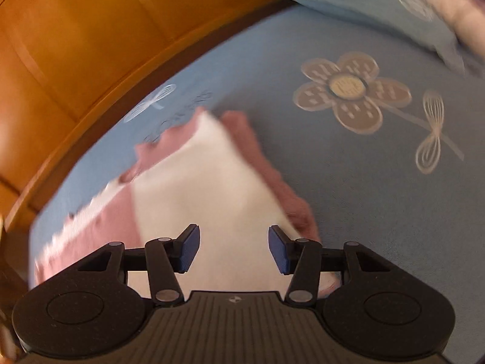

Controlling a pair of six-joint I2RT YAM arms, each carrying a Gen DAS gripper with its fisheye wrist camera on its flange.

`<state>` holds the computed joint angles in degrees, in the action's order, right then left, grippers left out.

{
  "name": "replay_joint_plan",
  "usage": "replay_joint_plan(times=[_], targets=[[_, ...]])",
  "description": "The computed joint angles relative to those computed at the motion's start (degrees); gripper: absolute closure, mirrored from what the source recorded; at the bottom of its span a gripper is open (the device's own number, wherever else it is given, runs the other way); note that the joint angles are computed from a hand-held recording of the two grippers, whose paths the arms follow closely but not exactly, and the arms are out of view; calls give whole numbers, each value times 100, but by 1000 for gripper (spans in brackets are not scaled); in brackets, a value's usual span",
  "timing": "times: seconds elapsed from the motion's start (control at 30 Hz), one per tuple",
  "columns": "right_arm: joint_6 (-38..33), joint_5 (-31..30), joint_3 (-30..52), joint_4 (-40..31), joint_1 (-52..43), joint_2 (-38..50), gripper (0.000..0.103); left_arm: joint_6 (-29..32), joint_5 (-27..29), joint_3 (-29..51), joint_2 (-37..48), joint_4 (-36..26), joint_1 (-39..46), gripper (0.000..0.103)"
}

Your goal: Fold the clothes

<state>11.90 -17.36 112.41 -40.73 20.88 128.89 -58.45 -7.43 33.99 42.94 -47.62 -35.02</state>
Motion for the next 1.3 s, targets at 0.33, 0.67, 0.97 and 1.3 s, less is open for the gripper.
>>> replay_joint_plan(times=[0.33,0.67,0.97,1.3], targets=[[274,-48,-29,413,55,103,49,-16,-181,140,-35,-101,-158,34],[-155,538,-1656,492,1002,-1505,43,-370,-887,590,194,-679,-941,34],[446,1320,-4139,-151,1614,-4647,35,-1526,-2232,1800,914,-1992,-3169,34],[1865,2677,-5023,-3659,2114,-8321,22,-1807,-2149,3903,3231,-2146,-5141,17]])
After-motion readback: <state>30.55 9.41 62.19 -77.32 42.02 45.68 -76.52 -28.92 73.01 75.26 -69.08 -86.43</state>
